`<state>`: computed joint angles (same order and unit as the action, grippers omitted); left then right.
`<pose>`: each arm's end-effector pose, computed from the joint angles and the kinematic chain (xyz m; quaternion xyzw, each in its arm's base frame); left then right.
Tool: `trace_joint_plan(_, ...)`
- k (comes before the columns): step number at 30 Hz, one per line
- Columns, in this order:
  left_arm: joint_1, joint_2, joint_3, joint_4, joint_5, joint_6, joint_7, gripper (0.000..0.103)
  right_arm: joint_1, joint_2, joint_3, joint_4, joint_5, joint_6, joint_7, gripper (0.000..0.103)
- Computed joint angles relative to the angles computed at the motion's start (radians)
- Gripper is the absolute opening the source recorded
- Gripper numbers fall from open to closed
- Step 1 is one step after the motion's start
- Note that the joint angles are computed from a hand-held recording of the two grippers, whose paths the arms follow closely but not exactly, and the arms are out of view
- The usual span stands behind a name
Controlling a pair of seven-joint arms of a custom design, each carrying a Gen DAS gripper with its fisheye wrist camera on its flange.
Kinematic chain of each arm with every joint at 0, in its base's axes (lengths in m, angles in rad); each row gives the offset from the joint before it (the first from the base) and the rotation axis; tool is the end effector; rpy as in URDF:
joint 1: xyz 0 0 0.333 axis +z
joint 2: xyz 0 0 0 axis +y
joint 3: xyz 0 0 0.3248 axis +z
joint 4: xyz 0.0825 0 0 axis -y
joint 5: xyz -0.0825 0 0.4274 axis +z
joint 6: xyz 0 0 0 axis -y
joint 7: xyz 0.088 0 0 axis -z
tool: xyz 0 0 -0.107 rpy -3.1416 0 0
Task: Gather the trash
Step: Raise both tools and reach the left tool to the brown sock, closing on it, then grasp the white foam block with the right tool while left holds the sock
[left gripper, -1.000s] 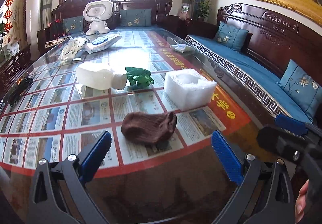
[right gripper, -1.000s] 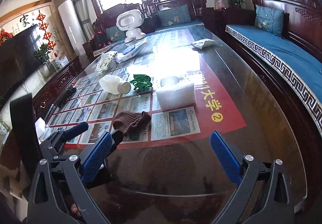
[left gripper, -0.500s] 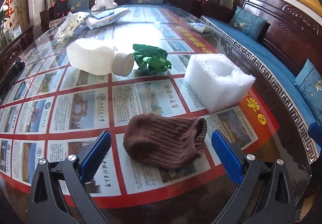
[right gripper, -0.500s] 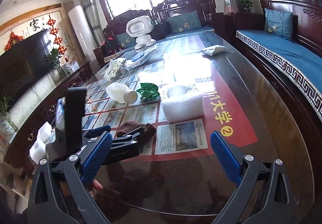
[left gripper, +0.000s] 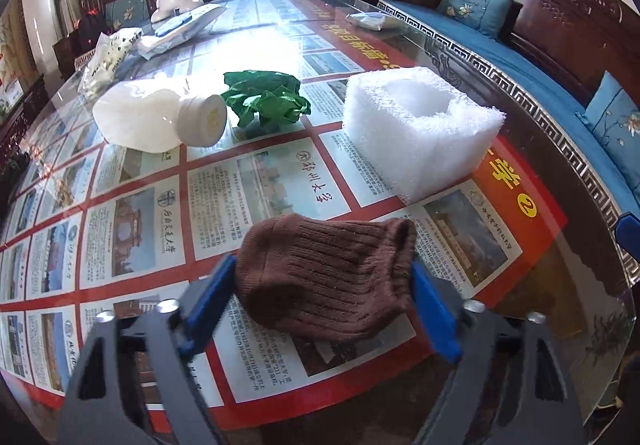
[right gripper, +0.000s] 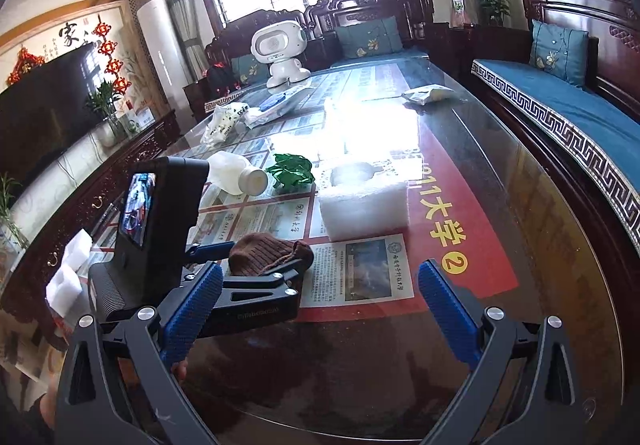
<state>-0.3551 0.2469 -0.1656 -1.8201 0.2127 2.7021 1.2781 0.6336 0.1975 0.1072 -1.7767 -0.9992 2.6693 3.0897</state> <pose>0.6150 -0.3509 0.4647 -0.5347 0.7829 -0.2709 0.1667 0.5037 0.4876 0.5063 -0.6177 0.6403 -0.2198 0.4002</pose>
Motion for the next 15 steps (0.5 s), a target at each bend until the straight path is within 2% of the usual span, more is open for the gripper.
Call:
trace_joint_plan(1, 0.002, -0.003, -0.002, -0.003, -0.006, 0.003, 0.004, 0.062, -0.001, 0.001, 0.001, 0.0, 0.005, -0.004, -0.005, 0.095)
trace_joint_plan(3, 0.015, -0.009, -0.011, -0.012, -0.037, 0.015, 0.025, 0.054, 0.0, 0.004, 0.001, 0.002, 0.013, -0.009, -0.009, 0.095)
trace_joint_plan(5, 0.02, -0.012, -0.011, -0.019, -0.052, 0.028, 0.035, 0.042, -0.001, 0.005, 0.002, 0.003, 0.024, -0.012, -0.014, 0.095)
trace_joint_plan(7, 0.042, -0.016, -0.03, -0.029, -0.12, 0.045, 0.073, 0.022, 0.0, 0.009, 0.001, 0.006, 0.029, -0.015, -0.018, 0.095)
trace_joint_plan(10, 0.063, -0.029, -0.046, -0.054, -0.21, 0.082, 0.114, 0.018, 0.002, 0.025, 0.003, 0.029, 0.047, -0.033, -0.051, 0.095)
trace_joint_plan(15, 0.075, -0.053, -0.054, -0.088, -0.291, 0.134, 0.155, 0.018, 0.007, 0.068, -0.007, 0.088, 0.083, -0.035, -0.106, 0.095)
